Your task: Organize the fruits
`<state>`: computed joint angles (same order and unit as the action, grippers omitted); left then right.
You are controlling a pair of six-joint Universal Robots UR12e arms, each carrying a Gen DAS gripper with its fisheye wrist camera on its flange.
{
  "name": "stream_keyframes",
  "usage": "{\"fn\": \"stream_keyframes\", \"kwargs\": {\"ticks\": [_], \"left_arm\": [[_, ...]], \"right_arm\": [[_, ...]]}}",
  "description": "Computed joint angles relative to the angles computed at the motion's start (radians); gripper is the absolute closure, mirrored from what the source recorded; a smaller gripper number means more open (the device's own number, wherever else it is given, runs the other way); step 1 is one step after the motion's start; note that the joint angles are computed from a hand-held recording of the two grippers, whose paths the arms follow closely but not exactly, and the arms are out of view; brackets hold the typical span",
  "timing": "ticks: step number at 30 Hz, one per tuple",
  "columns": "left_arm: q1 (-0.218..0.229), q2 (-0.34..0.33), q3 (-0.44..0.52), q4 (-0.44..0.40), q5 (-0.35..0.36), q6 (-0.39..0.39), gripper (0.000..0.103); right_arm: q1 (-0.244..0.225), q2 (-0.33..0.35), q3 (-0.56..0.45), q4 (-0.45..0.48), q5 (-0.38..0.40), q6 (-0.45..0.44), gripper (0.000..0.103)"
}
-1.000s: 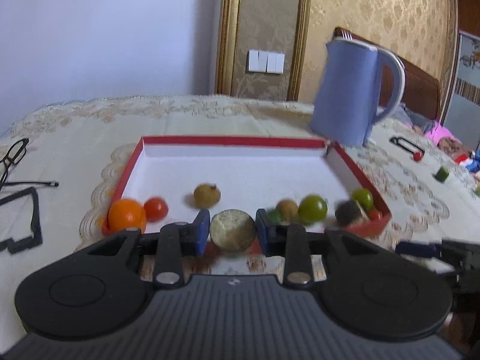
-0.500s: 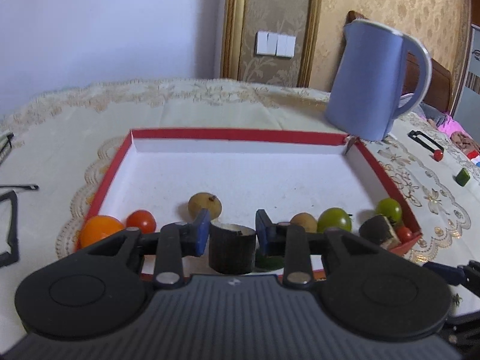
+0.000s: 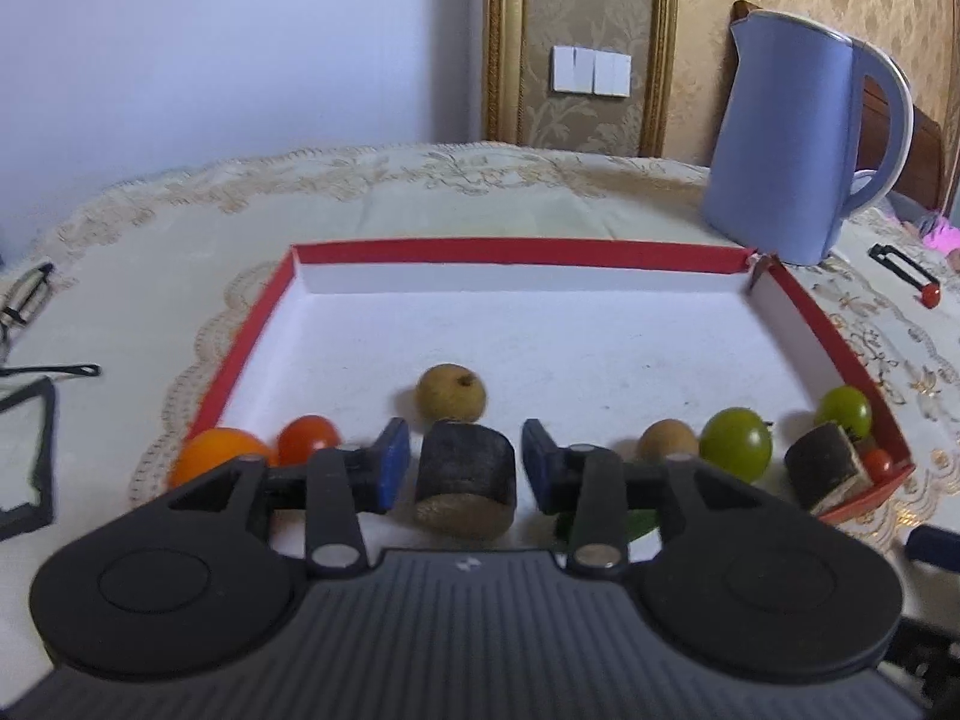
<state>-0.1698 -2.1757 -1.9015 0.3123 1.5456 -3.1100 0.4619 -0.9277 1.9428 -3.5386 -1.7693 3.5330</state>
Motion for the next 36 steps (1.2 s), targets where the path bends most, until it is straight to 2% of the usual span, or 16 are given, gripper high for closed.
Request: {"fn": "stream_keyframes", "kwargs": {"ticks": [4,6,12,15,16,17,19,21,23,25,28,32,36], "left_arm": [[-0.005,0.009,-0.028,0.058,0.032,-0.001,0.054],[-0.009,0.01,-0.034,0.077,0.05,0.007,0.053],[-0.021,0.007,-0.029,0.078,0.112,0.001,0.05],[-0.031,0.009,-0.037,0.097,0.162,0.005,0.047],[-0.033,0.011,-0.043,0.113,0.175,0.006,0.042],[-0.032,0.012,-0.05,0.132,0.176,0.004,0.035],[-0.032,0.021,-0.067,0.156,0.182,-0.007,0.028],[-0.032,0.032,-0.089,0.185,0.179,-0.009,0.028],[-0.036,0.042,-0.11,0.21,0.193,-0.005,0.025],[-0.036,0.051,-0.135,0.249,0.192,0.0,0.021],[-0.037,0.063,-0.158,0.27,0.197,-0.008,0.018],[-0.033,0.08,-0.184,0.279,0.181,-0.024,0.016],[-0.037,0.091,-0.215,0.315,0.18,-0.019,0.01]], "right_arm": [[0.001,0.001,-0.001,0.001,-0.002,-0.001,0.026],[0.001,0.001,0.0,0.0,-0.002,-0.001,0.026],[0.001,0.001,0.0,0.0,-0.001,0.0,0.026],[0.0,0.001,0.0,-0.003,0.002,0.002,0.026],[0.001,0.001,0.0,-0.003,0.001,0.002,0.026],[0.001,0.001,0.0,-0.003,-0.004,0.003,0.026],[0.004,0.001,-0.001,0.0,-0.016,0.005,0.026],[0.022,0.004,-0.009,0.009,-0.099,0.01,0.026],[0.036,0.01,-0.008,-0.025,-0.151,0.021,0.025],[0.037,0.008,-0.002,-0.051,-0.135,0.044,0.024],[0.042,0.002,-0.007,-0.032,-0.102,0.06,0.022],[0.063,0.004,-0.032,0.007,-0.16,0.048,0.022],[0.076,-0.001,-0.032,-0.007,-0.16,0.046,0.022]]}}
